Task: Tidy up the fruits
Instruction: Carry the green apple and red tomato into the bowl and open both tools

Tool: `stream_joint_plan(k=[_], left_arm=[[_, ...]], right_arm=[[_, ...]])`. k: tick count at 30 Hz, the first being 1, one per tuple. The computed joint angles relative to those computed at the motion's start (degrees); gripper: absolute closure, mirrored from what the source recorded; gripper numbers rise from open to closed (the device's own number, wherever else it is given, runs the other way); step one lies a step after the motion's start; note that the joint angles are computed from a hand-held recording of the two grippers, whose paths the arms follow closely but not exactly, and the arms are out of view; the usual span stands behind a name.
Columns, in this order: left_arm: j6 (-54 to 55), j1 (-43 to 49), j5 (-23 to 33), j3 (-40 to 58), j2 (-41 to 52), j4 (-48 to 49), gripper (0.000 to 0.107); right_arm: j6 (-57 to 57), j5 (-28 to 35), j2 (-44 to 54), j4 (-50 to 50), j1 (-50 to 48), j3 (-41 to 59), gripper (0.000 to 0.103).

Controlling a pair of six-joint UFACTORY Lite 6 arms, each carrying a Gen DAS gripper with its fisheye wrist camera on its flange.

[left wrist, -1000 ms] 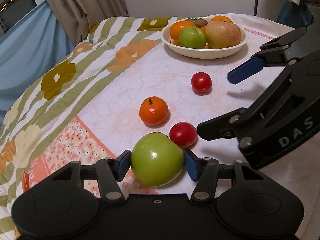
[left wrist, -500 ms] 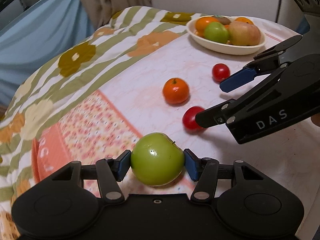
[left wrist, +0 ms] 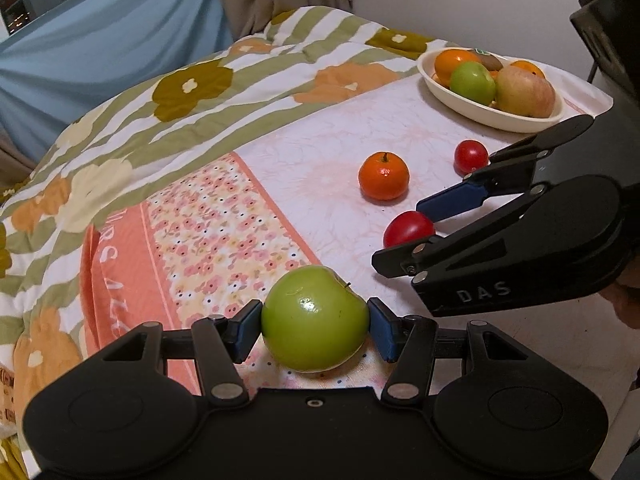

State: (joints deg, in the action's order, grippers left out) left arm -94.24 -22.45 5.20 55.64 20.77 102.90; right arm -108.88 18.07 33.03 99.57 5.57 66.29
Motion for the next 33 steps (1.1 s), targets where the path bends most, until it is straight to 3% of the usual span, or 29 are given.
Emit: stream_joint_plan(k=[2,19,33], left_arm=[[-0.5,-0.2,0.4,-0.5,-0.5,-0.5,0.046],[5.3,-5.8,6.5,0.1,-5.6,-15.6,0.046],[18.2,-17.0,16.1,18.7,0.5,-36.8,0.046]], right_arm=[[1.2,-0.8,0.3,-1.4,0.4,0.4,0.052],[3.4,5.2,-8.1,-7.9,-7.0,-3.2,0.053],[18.7,16.5,-13.4,-28.8,-25.1,3.8,0.053]])
